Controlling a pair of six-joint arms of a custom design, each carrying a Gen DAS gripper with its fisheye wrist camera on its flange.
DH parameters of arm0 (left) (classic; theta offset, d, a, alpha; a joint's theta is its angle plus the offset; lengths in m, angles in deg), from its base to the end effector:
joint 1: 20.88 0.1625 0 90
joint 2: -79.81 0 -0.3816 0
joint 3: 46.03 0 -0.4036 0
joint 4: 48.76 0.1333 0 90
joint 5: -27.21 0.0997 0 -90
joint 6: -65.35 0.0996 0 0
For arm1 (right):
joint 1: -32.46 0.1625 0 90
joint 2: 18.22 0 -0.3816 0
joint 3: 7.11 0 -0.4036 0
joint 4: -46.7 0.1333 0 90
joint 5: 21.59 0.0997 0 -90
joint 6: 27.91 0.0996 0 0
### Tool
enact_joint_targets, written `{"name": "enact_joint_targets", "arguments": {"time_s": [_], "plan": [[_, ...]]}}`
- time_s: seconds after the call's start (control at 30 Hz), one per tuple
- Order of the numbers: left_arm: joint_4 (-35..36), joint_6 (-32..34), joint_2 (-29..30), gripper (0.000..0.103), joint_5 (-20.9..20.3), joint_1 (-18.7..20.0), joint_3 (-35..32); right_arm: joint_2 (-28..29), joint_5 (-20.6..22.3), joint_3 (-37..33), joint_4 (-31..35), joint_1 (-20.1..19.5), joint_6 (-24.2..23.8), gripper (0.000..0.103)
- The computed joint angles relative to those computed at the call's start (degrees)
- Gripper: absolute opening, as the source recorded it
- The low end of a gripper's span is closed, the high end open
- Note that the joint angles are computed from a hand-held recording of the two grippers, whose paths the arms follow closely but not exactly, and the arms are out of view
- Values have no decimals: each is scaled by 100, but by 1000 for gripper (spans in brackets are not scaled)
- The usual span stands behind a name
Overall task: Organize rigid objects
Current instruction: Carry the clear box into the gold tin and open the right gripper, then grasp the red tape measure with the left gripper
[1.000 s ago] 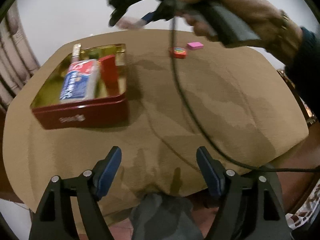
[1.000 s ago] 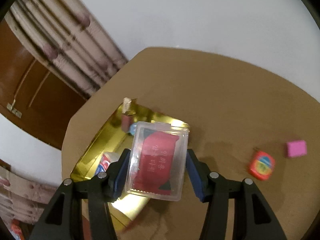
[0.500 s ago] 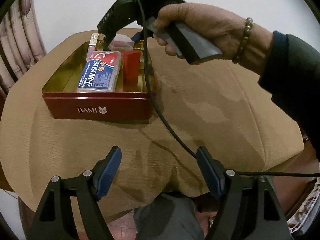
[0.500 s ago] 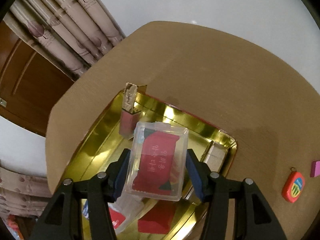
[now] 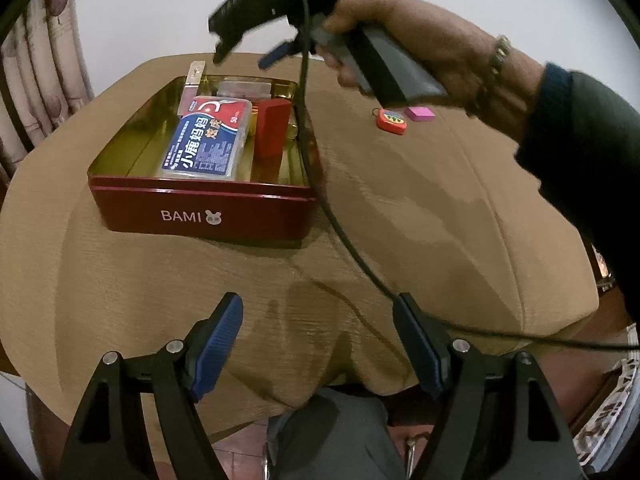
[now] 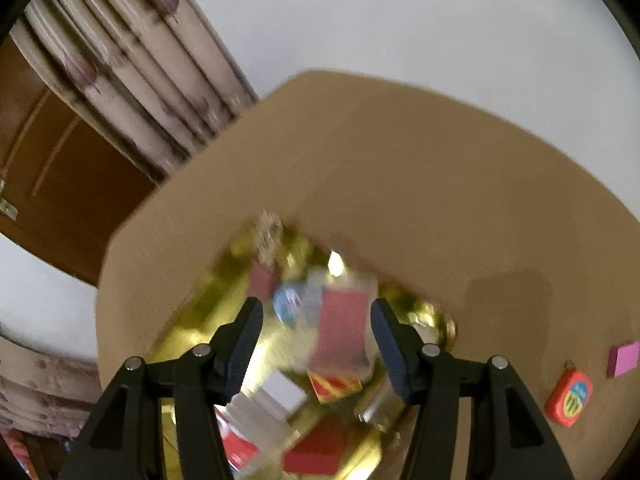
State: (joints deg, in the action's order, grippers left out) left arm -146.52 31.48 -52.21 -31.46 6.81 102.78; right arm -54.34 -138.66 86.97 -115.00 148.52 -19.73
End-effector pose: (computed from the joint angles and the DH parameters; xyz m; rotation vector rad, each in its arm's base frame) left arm -0.1053 -0.2643 0.2297 0.7031 2.5373 -0.4105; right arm 0.3603 -0.5365 -0.0171 0.3442 -2.6952 0.5052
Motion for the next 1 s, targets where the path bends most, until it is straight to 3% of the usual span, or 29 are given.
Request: {"name": "enact_joint_targets", "arguments": {"time_s": [0.17, 0.5, 0.6, 0.67, 0.8, 0.83, 0.9, 1.0], "plan": [[108, -50, -61, 74, 97, 4, -10, 243, 862, -528, 50, -191, 136, 58], [-50, 143, 120, 74, 127, 392, -100, 875, 1522, -1353, 687, -200, 91, 59], [50, 56, 56, 74, 199, 362, -131, 694, 2285, -1043, 1065, -261, 22, 58], [146, -42, 25, 74, 251, 295, -159, 470, 2096, -640, 834, -105, -127, 58], [451, -239, 16, 74, 419, 6, -192, -417, 1714, 643, -495, 74, -206, 58], [572, -299, 26, 74, 460, -119, -200, -640, 1473, 946, -763, 145, -239, 58], [673, -333, 61, 74, 426, -276, -224, -1180, 414, 1670, -1265, 393, -341, 58], [648, -347, 216, 74, 371, -519, -197, -1942, -516, 2721, -1837, 519, -324, 58]]}}
